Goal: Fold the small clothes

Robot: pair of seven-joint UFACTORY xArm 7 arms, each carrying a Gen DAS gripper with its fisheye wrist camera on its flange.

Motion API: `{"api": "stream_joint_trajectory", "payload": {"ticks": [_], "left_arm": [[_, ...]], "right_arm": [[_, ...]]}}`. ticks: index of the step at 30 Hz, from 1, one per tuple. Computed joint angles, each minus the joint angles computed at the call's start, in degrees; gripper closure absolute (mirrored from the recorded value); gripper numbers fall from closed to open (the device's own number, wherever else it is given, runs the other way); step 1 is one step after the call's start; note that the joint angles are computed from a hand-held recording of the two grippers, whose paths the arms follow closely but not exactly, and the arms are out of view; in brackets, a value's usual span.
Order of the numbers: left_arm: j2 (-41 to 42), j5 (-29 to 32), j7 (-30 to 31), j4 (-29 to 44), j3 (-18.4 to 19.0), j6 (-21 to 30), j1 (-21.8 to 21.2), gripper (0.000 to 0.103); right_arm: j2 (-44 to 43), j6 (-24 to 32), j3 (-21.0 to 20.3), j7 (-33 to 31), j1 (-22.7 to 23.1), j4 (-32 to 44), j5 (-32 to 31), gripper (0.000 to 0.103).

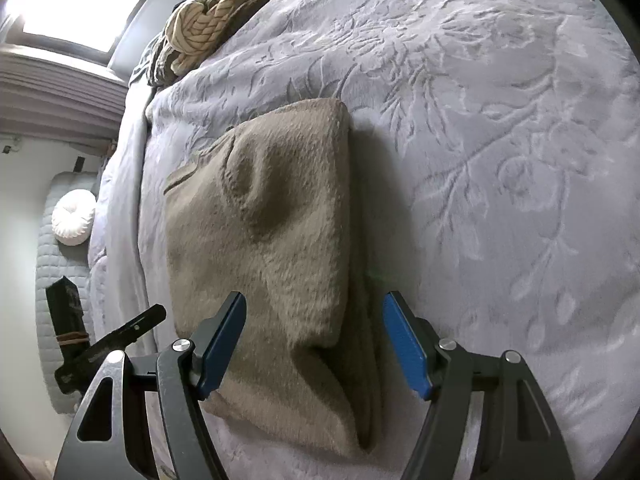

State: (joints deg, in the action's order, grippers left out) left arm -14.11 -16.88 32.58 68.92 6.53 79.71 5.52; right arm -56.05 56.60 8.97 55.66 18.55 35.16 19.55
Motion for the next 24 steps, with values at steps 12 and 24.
{"api": "stream_joint_trajectory", "payload": {"ticks": [12, 24], "left_arm": [[5.59, -8.18, 0.44, 1.93, -1.51, 3.33, -1.61, 0.0], [5.67, -10.62, 1.31, -0.34, -3.54, 2.97, -3.89, 0.0]], "right_arm": [[2.46, -13.95, -8.55, -10.31, 5.01, -7.97, 10.37, 0.028], [9.98, -18.42, -13.27, -26.81, 10.81, -4.9, 21.41, 0.025]]}}
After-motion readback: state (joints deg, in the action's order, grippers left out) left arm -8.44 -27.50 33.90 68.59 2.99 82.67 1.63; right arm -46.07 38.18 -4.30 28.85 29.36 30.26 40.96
